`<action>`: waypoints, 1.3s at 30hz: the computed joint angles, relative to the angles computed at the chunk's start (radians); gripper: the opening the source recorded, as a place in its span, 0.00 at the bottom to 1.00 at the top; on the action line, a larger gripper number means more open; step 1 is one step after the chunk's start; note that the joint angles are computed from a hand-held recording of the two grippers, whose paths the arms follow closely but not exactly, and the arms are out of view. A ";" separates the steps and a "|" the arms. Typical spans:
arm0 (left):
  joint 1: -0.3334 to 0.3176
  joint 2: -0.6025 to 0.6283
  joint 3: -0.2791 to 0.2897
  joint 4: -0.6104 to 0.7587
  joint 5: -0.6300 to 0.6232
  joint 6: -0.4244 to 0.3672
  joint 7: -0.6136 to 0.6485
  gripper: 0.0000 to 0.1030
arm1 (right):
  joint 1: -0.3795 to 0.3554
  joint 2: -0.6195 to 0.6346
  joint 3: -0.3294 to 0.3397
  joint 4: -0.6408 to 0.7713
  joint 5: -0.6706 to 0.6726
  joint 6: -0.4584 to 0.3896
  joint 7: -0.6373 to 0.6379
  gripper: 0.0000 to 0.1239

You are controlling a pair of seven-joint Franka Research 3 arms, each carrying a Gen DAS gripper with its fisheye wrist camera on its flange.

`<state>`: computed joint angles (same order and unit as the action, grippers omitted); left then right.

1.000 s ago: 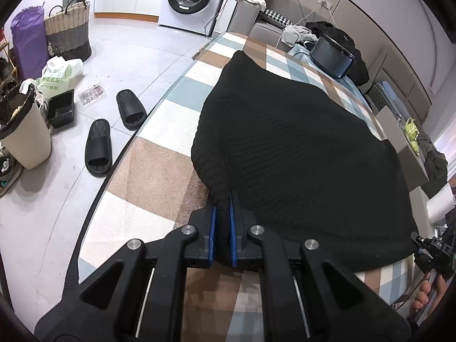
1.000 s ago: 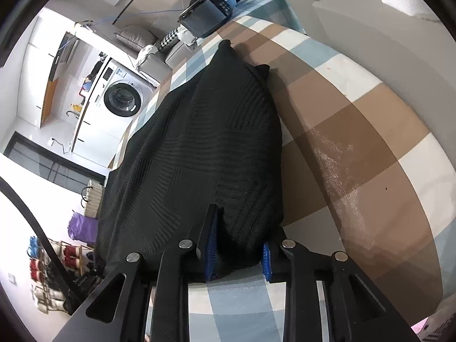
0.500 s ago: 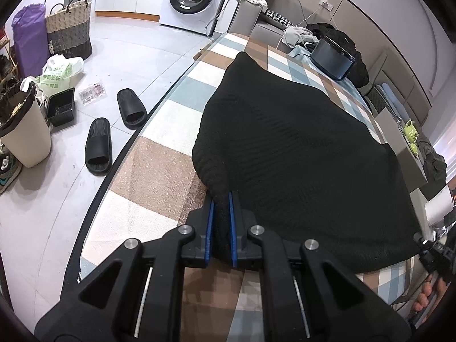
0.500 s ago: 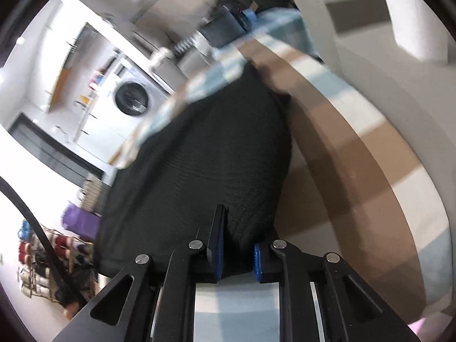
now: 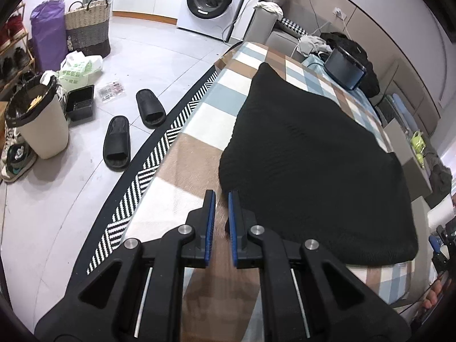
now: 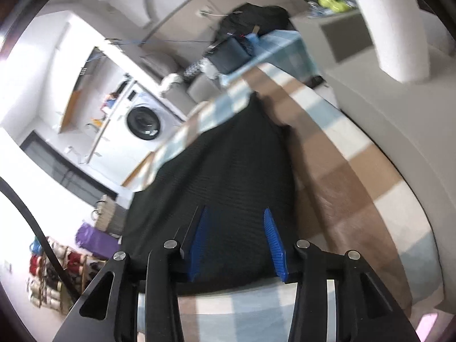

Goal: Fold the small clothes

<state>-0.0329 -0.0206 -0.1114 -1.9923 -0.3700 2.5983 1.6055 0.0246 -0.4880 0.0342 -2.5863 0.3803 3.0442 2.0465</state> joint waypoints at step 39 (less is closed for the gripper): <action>-0.038 0.154 -0.082 0.087 0.145 0.208 -0.343 0.13 | 0.222 0.264 -0.104 0.249 0.556 -0.156 -0.621 0.48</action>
